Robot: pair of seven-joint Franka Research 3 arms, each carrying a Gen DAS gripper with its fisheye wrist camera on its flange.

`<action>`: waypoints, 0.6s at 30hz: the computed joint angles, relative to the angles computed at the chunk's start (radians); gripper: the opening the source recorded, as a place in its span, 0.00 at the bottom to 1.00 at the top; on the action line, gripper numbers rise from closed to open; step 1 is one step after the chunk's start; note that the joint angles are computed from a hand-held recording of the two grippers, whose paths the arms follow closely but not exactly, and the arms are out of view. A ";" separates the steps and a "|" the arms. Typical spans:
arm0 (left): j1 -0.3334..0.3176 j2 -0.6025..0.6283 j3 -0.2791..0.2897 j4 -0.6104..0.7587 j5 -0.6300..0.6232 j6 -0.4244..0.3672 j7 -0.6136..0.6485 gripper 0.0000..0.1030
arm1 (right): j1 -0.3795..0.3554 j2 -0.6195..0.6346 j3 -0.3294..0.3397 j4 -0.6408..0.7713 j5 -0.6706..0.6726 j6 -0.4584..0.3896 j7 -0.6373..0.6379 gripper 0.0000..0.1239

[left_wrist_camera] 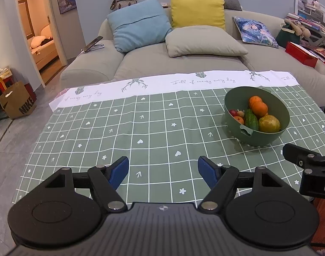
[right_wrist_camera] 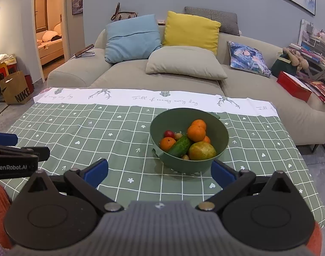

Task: Organize fruits

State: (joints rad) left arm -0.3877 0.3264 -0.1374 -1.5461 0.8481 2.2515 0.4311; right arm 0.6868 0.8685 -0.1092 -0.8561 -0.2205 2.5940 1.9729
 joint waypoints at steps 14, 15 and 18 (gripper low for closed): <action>0.002 -0.002 -0.001 -0.003 -0.007 -0.002 -0.002 0.84 | -0.001 -0.014 -0.003 -0.031 0.002 0.037 -0.002 0.79; 0.001 -0.002 -0.001 -0.002 -0.007 -0.003 -0.002 0.84 | -0.001 -0.014 -0.003 -0.031 0.002 0.037 -0.002 0.79; 0.001 -0.002 -0.001 -0.002 -0.007 -0.003 -0.002 0.84 | -0.001 -0.014 -0.004 -0.030 0.002 0.037 -0.001 0.79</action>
State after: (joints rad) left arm -0.3862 0.3248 -0.1381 -1.5478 0.8411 2.2486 0.4293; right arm 0.6860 0.8544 -0.1130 -0.8866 -0.2186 2.6309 1.9719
